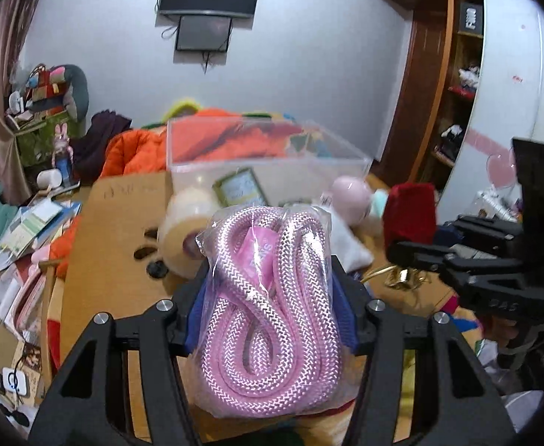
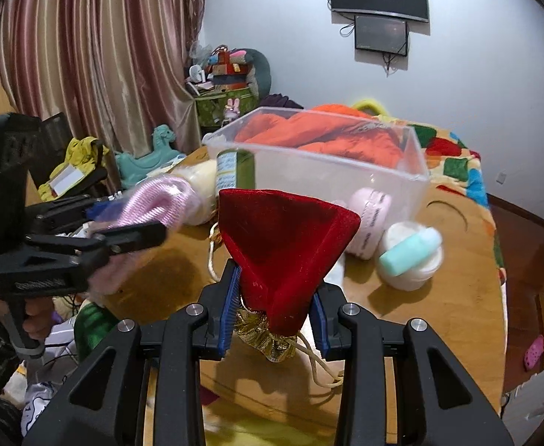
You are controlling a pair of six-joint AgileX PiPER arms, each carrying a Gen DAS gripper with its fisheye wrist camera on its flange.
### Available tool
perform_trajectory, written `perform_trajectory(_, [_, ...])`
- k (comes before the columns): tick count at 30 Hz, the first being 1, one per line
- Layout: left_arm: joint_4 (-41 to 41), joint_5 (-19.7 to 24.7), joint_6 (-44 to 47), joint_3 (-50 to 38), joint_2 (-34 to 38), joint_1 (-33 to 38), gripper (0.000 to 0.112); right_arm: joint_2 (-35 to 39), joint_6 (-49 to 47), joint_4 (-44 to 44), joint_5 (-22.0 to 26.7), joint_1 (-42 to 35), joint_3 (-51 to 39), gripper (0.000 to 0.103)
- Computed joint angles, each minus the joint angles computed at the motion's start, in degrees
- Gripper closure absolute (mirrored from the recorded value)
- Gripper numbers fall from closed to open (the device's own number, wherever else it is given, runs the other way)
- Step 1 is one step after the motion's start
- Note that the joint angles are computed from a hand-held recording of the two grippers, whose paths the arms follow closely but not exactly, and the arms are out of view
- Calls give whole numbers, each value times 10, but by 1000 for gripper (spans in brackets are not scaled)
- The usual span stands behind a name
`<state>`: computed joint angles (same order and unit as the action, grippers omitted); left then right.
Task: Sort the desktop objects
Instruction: 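Lift the pink rope and red pouch and carry both toward the clear box, then lower the pink rope and red pouch into the clear box and open both grippers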
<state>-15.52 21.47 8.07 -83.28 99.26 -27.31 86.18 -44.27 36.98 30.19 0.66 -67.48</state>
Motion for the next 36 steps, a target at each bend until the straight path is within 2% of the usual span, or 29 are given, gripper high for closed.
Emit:
perform_trajectory(3, [-17,2,17,-19,-2,1,56,-1,-5,6,9,-9,-17,71])
perform_trajectory(8, [41,12,-38,-76,15,-3,56,1,3,-6,8,-11,-50,71])
perform_trajectory(17, [58,57,-50,-192,68,-4,56,29,13,-1,25,-12,-112,71])
perform_trajectory(24, [73,97,-63,-290,120,-1,56,76,25,-11,49,-18,-194,71])
perform_trajectory(33, [67,215,-76,-522,241,18,56,157,55,-20,100,-37,-330,71])
perform_trajectory(36, [72,275,-87,-646,304,23,56,191,68,-29,119,-42,-384,71])
